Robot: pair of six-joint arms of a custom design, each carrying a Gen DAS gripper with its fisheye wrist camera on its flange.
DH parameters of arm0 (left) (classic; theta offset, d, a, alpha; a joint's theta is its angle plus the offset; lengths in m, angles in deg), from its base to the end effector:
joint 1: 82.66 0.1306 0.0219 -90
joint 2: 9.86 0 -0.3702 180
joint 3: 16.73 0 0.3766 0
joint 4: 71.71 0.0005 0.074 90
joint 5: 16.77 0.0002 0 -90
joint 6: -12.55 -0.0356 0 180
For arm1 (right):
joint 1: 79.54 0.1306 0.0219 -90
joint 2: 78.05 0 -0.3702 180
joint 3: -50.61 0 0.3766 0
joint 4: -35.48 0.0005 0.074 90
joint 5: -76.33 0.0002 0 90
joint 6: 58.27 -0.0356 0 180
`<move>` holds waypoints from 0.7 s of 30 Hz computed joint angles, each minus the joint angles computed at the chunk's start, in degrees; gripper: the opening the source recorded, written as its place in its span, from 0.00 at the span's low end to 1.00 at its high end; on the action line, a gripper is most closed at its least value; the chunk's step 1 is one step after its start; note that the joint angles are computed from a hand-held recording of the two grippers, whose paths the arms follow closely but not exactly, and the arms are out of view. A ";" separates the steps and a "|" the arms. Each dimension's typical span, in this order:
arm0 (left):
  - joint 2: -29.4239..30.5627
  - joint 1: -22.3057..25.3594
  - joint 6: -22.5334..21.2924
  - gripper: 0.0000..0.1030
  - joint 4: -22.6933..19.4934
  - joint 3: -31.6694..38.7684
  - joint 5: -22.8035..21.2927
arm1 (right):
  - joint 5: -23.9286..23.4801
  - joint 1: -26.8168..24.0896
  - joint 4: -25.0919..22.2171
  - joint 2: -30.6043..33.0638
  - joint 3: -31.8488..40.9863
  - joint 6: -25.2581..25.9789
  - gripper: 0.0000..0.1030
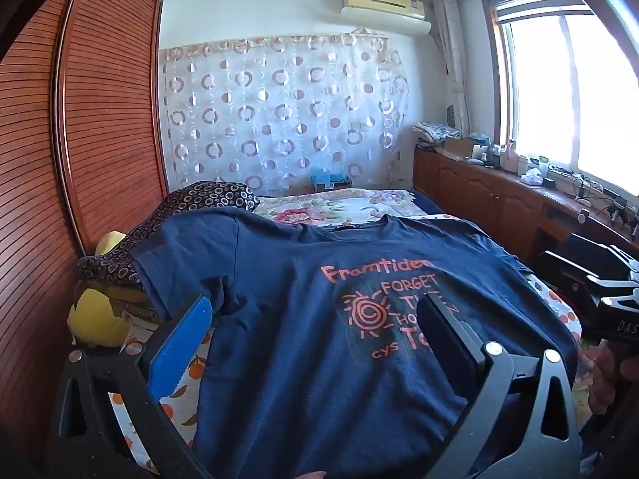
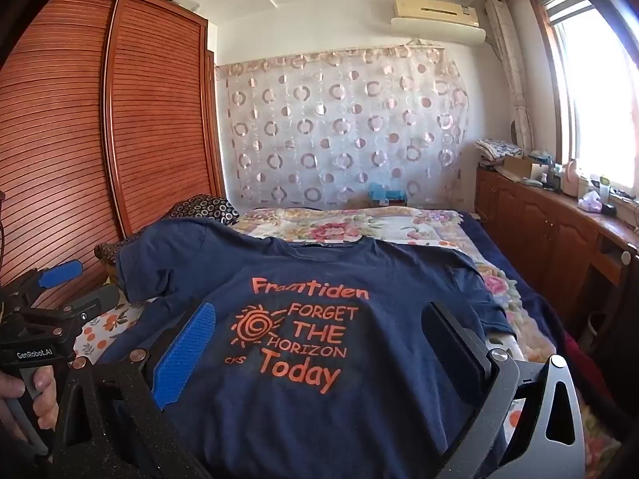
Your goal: Fold small clothes
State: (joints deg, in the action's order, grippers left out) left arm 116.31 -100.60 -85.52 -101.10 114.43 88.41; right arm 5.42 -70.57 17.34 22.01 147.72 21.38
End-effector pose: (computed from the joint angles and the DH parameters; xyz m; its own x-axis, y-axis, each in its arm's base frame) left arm 0.6764 -0.2293 0.4173 -0.3155 0.2446 -0.9169 0.5741 0.8185 0.0207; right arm 0.5580 0.0758 0.4368 -0.3220 0.1211 -0.9390 0.2154 0.9751 0.0519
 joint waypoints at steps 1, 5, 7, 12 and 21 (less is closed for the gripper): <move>-0.02 0.00 0.02 1.00 -0.03 -0.01 -0.02 | -0.12 -0.02 0.12 -0.03 -0.07 -0.06 1.00; -0.01 0.05 0.31 1.00 -0.16 0.11 -0.11 | -0.15 -0.03 -0.16 -0.09 -0.02 -0.13 1.00; -0.21 -0.11 0.64 1.00 -0.33 0.35 -0.58 | 0.03 0.00 -0.05 0.03 -0.01 -0.09 1.00; -0.57 0.16 1.32 1.00 0.63 -0.70 -0.82 | -0.06 -0.06 -0.05 0.07 -0.01 -0.25 1.00; -0.56 0.19 1.50 1.00 0.77 -0.99 -0.89 | -0.03 -0.15 -0.12 -0.07 -0.09 -0.50 1.00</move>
